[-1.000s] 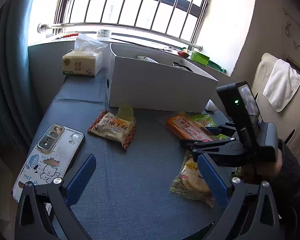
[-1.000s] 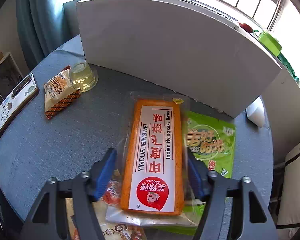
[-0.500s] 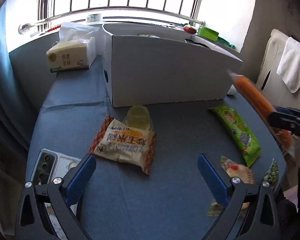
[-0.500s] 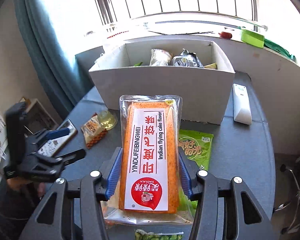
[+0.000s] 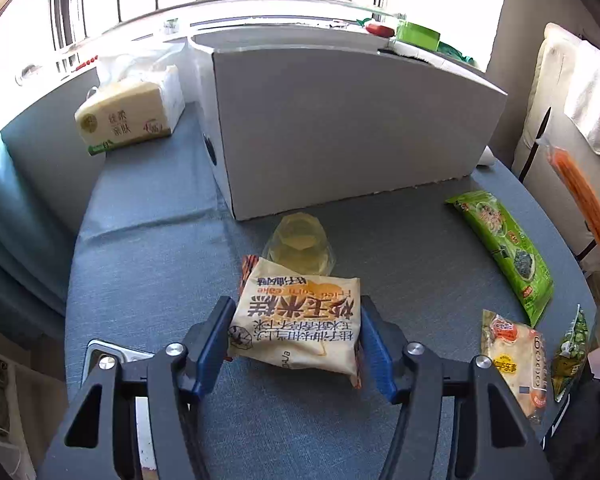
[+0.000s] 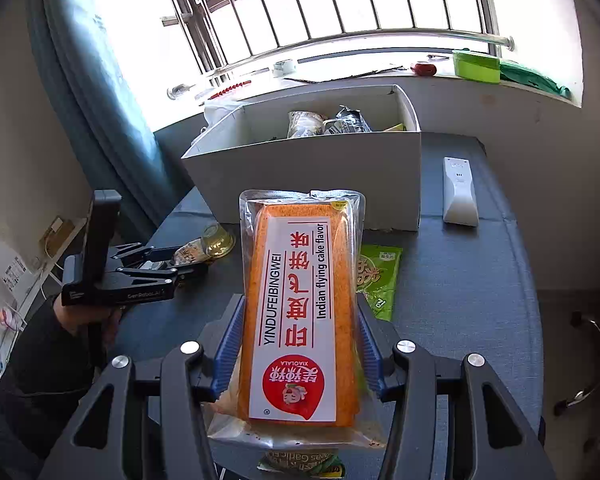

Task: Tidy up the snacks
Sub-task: 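Drop the cake pack in the box with right tool while left tool drops cracker packet in, then grasp the green seaweed pack with the right tool and lift it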

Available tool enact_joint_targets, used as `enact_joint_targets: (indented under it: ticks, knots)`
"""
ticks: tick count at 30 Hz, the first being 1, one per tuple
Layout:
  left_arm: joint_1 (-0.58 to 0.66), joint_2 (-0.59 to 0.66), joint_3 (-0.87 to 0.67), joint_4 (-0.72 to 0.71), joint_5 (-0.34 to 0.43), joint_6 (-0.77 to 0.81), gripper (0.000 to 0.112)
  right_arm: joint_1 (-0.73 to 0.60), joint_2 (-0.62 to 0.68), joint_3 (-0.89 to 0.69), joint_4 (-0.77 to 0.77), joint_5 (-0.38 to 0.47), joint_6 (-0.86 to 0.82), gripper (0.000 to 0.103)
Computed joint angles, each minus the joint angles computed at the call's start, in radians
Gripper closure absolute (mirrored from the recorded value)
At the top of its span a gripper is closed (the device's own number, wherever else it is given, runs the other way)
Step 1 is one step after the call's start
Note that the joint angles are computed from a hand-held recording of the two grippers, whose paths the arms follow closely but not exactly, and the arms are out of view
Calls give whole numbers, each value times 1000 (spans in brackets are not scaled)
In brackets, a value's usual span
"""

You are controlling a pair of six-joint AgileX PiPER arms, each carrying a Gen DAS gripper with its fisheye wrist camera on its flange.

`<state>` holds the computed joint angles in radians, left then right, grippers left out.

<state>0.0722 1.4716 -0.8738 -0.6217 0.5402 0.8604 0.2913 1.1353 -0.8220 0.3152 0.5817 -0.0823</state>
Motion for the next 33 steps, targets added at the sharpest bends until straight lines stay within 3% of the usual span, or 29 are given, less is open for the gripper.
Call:
enact_joint_targets:
  ticks: [4, 7, 10, 15, 17, 20, 22, 23, 24, 26, 30, 33]
  knots:
    - [34, -114, 21, -129, 43, 93, 47, -26, 0, -4, 54, -16, -46, 47]
    - [83, -171, -7, -289, 126, 208, 47, -58, 20, -44, 113, -16, -106, 47]
    - [50, -154, -107, -290, 116, 147, 47, -55, 81, -138, 63, -30, -64, 47]
    - [-25, -10, -362, -240, 94, -27, 47, -31, 274, -412, -61, -21, 60, 47]
    - [-54, 70, -484, -179, 96, -126, 47, -20, 376, -558, -134, 23, 131, 47]
    - [-74, 190, -662, -95, 135, -263, 47, -43, 527, -780, -121, 113, 129, 46]
    - [-92, 272, -790, 1, 173, -368, 38, -62, 623, -924, -125, 177, 141, 44]
    - [-105, 315, -856, 87, 196, -457, 21, -72, 674, -999, -123, 213, 142, 34]
    - [-108, 346, -903, 141, 220, -515, 10, -84, 724, -1074, -118, 252, 138, 13]
    - [-91, 350, -903, 129, 230, -513, 10, -85, 756, -1123, -195, 253, 201, 0]
    - [-52, 272, -770, 35, 184, -399, 10, -125, 695, -1047, -89, 214, 114, 0]
    - [-47, 218, -700, 26, 164, -362, 10, -115, 623, -952, -122, 163, 116, 0]
